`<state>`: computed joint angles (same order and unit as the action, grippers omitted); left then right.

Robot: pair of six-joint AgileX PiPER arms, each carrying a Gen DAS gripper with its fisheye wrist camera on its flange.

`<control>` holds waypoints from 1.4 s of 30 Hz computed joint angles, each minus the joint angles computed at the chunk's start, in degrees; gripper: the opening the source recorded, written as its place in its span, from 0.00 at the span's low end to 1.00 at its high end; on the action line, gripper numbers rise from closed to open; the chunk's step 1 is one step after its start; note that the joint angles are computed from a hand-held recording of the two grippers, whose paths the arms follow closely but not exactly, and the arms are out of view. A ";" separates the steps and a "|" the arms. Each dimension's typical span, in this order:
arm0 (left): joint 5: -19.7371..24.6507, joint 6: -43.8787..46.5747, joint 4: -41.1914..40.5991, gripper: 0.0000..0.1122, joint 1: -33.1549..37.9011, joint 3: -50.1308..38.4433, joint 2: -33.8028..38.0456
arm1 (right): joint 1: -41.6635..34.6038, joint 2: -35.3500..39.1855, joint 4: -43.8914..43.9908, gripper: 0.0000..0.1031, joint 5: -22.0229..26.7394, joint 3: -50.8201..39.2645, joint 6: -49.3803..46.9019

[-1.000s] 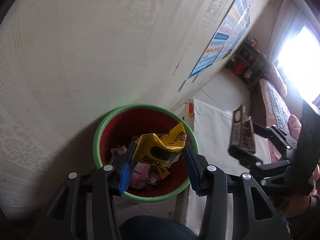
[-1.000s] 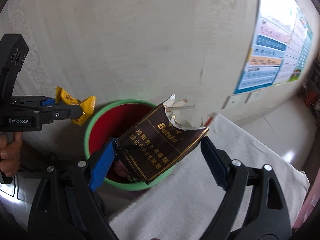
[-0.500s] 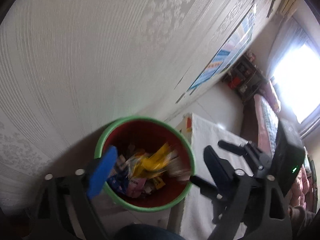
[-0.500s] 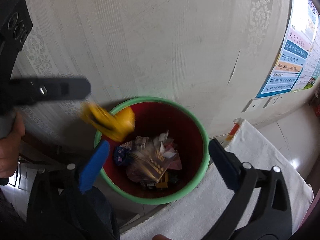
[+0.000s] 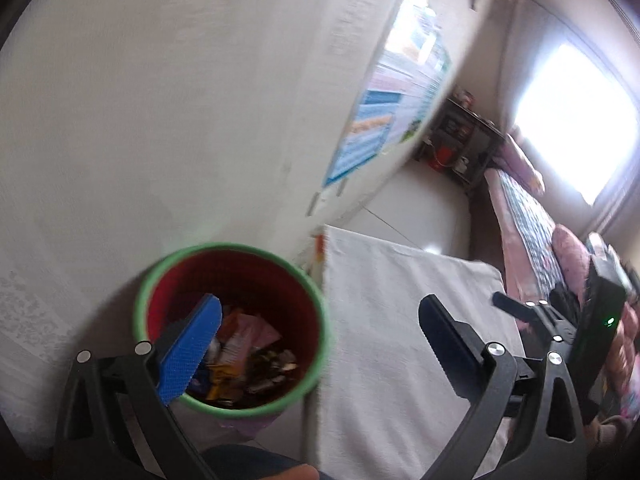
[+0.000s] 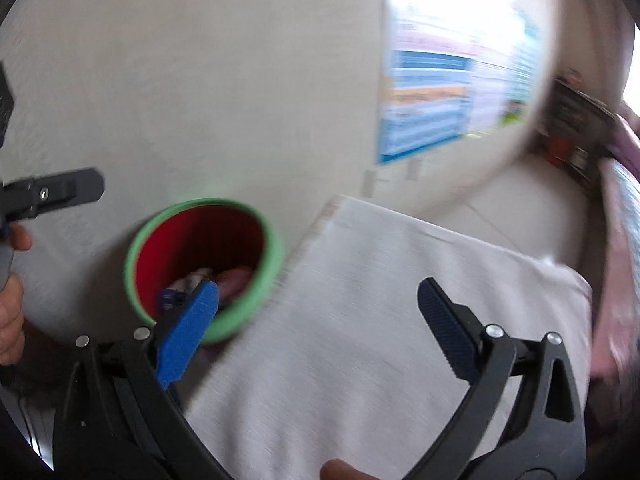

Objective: Collect trash

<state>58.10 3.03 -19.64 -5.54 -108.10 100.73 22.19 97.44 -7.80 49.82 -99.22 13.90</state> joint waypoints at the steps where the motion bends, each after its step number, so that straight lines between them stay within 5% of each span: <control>1: -1.22 -0.90 1.31 0.85 -2.37 1.62 -0.78 | -0.97 -2.74 -1.20 0.95 -1.00 3.67 1.58; 11: -14.91 -14.02 19.29 0.85 -24.57 13.25 -4.37 | -14.68 -23.32 -10.00 0.95 -5.01 28.25 11.80; 19: -11.81 -18.72 27.74 0.85 -33.69 9.62 -1.10 | -18.60 -34.90 -11.56 0.95 -7.59 38.83 13.97; 22: -11.61 -14.88 24.03 0.85 -34.31 9.20 -1.30 | -18.76 -34.59 -11.43 0.95 -7.91 40.07 16.78; 42: -8.53 -20.90 30.65 0.85 -38.24 4.47 0.72 | -18.83 -38.69 -13.74 0.95 -7.21 42.51 18.61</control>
<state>49.57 -17.87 11.01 -43.77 -103.63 101.44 3.36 58.74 -21.54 42.61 -56.70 32.51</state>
